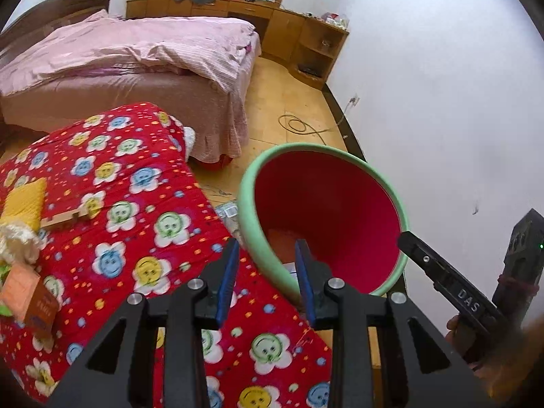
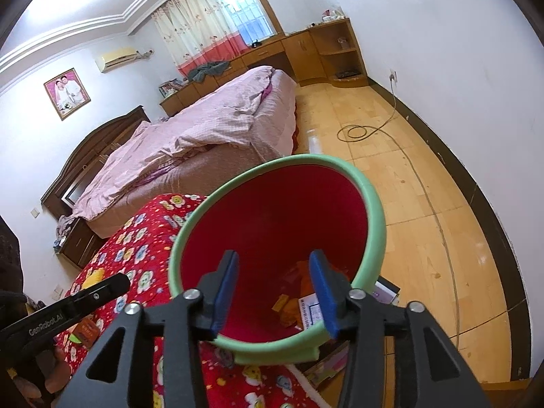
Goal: Collect trash
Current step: 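Move both tools back over the items on the bedspread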
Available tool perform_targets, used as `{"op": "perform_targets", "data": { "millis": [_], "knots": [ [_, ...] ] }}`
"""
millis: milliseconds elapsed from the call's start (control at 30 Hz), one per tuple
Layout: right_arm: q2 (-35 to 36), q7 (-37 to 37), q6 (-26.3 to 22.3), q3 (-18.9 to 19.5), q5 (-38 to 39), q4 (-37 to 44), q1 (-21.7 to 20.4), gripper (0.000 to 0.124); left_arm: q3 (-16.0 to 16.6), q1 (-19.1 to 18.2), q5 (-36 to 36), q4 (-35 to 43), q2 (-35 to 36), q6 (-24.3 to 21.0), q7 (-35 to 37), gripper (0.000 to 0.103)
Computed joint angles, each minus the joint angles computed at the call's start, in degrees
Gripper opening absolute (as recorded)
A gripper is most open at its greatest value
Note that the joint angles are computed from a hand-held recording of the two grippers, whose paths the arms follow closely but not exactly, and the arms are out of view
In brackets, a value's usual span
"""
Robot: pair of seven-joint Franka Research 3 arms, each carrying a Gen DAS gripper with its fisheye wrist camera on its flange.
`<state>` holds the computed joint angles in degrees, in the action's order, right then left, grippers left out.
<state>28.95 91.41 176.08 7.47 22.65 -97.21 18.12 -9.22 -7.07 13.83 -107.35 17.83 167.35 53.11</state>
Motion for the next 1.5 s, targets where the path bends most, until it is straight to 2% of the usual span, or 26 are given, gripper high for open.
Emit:
{"op": "perform_targets", "data": {
  "millis": [133,233,633,867,1000,1233,1500],
  "knots": [
    [-1.3,-1.0,1.3,1.5,0.9,-1.8,-0.4,0.064,4.0,-2.5,5.3,-3.3,-2.9,1.0,-6.7,0.05],
    [-1.8,-1.4,1.3,2.2,1.2,-2.4,-0.1,0.066,5.6,-2.8,9.4,-6.2,-5.1,1.5,-11.6,0.052],
    [-2.4,-3.2,-0.1,3.9,1.9,-2.4,2.2,0.07,5.7,2.2,19.0,-17.9,-14.6,2.8,-24.5,0.052],
    [-2.8,-5.2,-0.9,5.6,2.6,-2.5,3.1,0.074,4.1,7.8,27.5,-25.1,-21.7,2.5,-34.9,0.053],
    [-2.9,-6.4,-0.7,6.3,2.9,-2.6,4.0,0.077,2.8,11.5,31.9,-28.3,-25.1,1.6,-39.4,0.06],
    [-2.0,-5.9,-3.2,4.9,1.8,-0.9,6.9,0.077,2.7,15.6,33.2,-31.3,-27.2,0.1,-40.5,0.068],
    [-1.1,-2.6,-4.7,1.9,-1.7,0.4,10.5,0.078,4.6,17.5,29.7,-30.9,-25.0,0.7,-34.9,0.068]
  ]
}}
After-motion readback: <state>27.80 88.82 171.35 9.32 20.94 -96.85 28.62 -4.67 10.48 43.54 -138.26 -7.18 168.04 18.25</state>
